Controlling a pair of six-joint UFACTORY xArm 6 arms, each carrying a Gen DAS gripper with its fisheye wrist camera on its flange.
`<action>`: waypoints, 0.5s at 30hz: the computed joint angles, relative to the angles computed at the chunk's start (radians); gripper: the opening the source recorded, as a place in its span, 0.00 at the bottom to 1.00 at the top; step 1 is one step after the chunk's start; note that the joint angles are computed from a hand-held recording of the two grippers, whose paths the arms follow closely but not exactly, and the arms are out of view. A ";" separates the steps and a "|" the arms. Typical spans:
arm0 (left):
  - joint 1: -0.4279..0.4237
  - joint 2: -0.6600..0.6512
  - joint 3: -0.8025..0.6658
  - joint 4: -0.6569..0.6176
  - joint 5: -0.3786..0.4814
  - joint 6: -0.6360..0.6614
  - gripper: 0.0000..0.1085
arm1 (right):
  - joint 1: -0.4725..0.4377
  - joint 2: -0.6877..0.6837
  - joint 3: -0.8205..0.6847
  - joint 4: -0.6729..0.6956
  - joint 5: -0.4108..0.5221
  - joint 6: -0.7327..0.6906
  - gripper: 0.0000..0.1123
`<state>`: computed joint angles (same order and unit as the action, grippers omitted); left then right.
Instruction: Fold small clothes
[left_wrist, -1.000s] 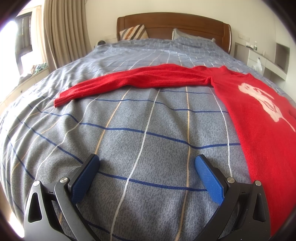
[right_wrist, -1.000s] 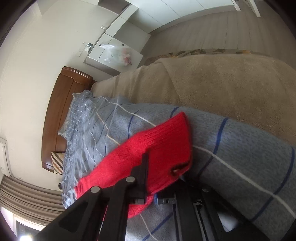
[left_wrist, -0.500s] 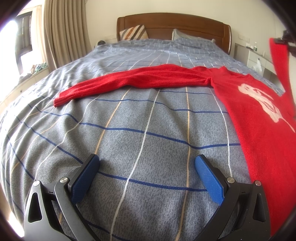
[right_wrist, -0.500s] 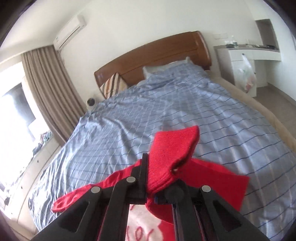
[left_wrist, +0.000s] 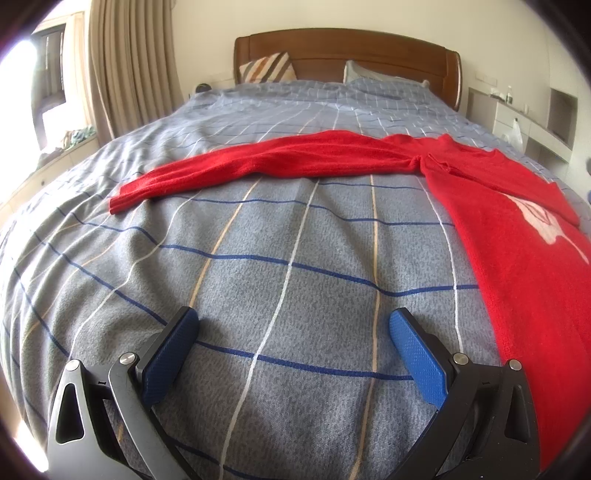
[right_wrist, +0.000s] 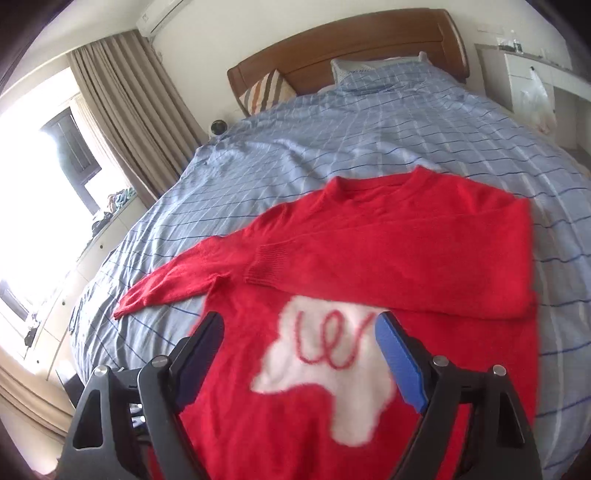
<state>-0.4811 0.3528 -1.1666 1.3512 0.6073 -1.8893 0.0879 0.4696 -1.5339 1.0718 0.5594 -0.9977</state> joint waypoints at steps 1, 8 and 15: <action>-0.002 0.001 -0.001 0.001 0.004 -0.002 0.95 | -0.027 -0.027 0.044 0.006 -0.039 -0.039 0.77; -0.008 0.002 0.000 0.014 0.012 -0.019 0.95 | -0.175 -0.093 0.263 -0.017 -0.394 -0.155 0.77; -0.011 0.002 0.001 0.024 0.016 -0.032 0.95 | -0.219 -0.025 0.254 0.228 -0.430 -0.348 0.84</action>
